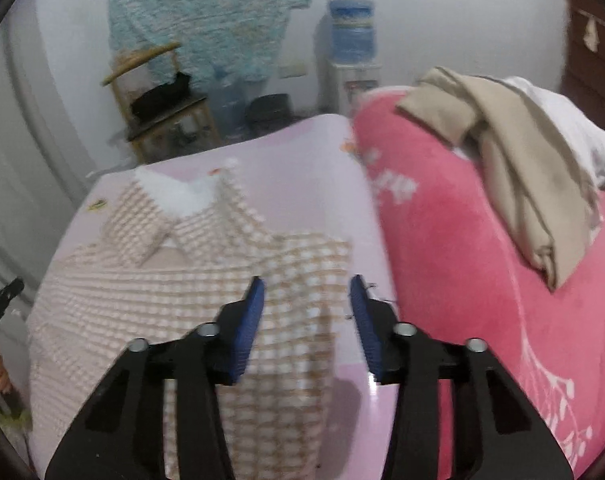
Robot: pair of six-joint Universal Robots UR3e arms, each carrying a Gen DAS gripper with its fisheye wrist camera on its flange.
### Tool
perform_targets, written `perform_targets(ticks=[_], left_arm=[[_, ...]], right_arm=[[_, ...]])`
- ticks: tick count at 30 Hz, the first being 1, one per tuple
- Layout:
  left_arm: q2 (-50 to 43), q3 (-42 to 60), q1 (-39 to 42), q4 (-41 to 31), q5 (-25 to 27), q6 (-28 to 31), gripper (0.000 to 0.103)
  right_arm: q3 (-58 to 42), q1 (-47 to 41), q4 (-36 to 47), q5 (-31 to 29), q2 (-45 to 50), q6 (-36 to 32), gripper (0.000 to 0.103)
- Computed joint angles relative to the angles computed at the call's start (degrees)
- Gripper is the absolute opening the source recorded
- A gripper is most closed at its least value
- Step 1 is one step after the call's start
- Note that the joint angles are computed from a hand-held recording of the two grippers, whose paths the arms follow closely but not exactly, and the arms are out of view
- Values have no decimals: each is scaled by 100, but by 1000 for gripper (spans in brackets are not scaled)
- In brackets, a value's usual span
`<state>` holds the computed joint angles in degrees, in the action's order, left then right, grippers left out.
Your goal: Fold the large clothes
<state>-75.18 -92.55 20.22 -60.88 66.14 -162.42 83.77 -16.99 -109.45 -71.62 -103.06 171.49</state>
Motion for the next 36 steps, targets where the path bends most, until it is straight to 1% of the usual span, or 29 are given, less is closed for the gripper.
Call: perform_targets(ticks=[1, 2, 3, 4, 5, 6, 7, 9, 11, 13, 14, 16, 17, 18, 19, 20, 21, 23, 25, 26, 27, 28, 29, 30, 31, 32, 33, 34, 36], left_arm=[[-98, 94, -124, -41, 36, -15, 8], [-292, 229, -344, -88, 189, -54, 8], [-467, 322, -552, -113, 450, -111, 8], [-715, 402, -847, -65, 916, -222, 8], [-884, 433, -1010, -22, 1199, -281, 8], [-1049, 393, -1112, 3, 1406, -317, 8], [-974, 132, -1042, 250, 1314, -334, 8], [-878, 20, -1016, 327, 1289, -285, 8], [-842, 120, -974, 161, 1246, -253, 8], [-795, 250, -875, 24, 1140, -216, 8], [-658, 165, -773, 21, 998, -162, 8], [-416, 103, -643, -77, 699, -49, 8], [-294, 79, -591, -192, 534, 71, 8], [-225, 38, -599, -280, 492, 164, 8], [-208, -22, -647, -357, 557, 245, 8], [-305, -45, -770, -364, 791, 244, 8], [-418, -67, -892, -304, 994, 193, 8], [-269, -310, -786, -137, 844, 202, 8], [-209, -169, -710, -365, 717, 182, 8], [-66, -137, -596, -508, 484, 278, 8], [72, -155, -530, -592, 380, 401, 8], [169, -189, -516, -631, 334, 483, 8], [281, -221, -545, -728, 287, 594, 10], [347, -309, -594, -759, 312, 623, 12], [349, -361, -677, -805, 401, 619, 13], [274, -472, -869, -695, 667, 484, 14], [313, -551, -907, -612, 704, 421, 14], [330, -594, -952, -506, 744, 325, 14], [208, -185, -1021, -919, 839, 21, 15]], right_arm=[[-83, 97, 41, -8, 128, 4, 25], [-192, 301, 4, -179, 363, 106, 21], [-281, 460, -39, -352, 588, 214, 19], [-371, 608, -100, -569, 898, 360, 17], [-379, 710, -250, -801, 1138, 450, 13], [-328, 707, -384, -834, 1286, 456, 13], [-245, 646, -466, -739, 1334, 465, 13], [-287, 604, -443, -667, 1353, 514, 13], [-599, 799, -202, -981, 1407, 521, 14], [-787, 1015, 9, -1214, 1249, 493, 19], [-755, 1051, 64, -1104, 1093, 451, 21], [-562, 1080, 193, -723, 665, 228, 23], [-447, 1165, 268, -589, 475, 152, 26], [-331, 1246, 336, -487, 365, 114, 30], [-167, 1329, 378, -444, 283, 79, 30], [-7, 1541, 349, -622, 324, 104, 30], [148, 1795, 265, -996, 467, 173, 31], [449, 1870, -55, -1134, 422, 271, 31], [119, 1951, 254, -1242, 487, 528, 33], [-46, 1993, 404, -1129, 461, 608, 35], [-135, 2070, 431, -979, 420, 627, 35], [-137, 2209, 353, -857, 346, 622, 36], [-69, 2385, 229, -872, 332, 651, 41], [-28, 2611, 111, -958, 380, 668, 45], [-69, 2808, 30, -1090, 539, 688, 46], [-15, 3075, -10, -1350, 731, 747, 46], [212, 3206, -255, -1517, 791, 874, 47], [326, 3154, -377, -1442, 726, 963, 47], [-1, 3015, 115, -1323, 731, 1206, 47]])
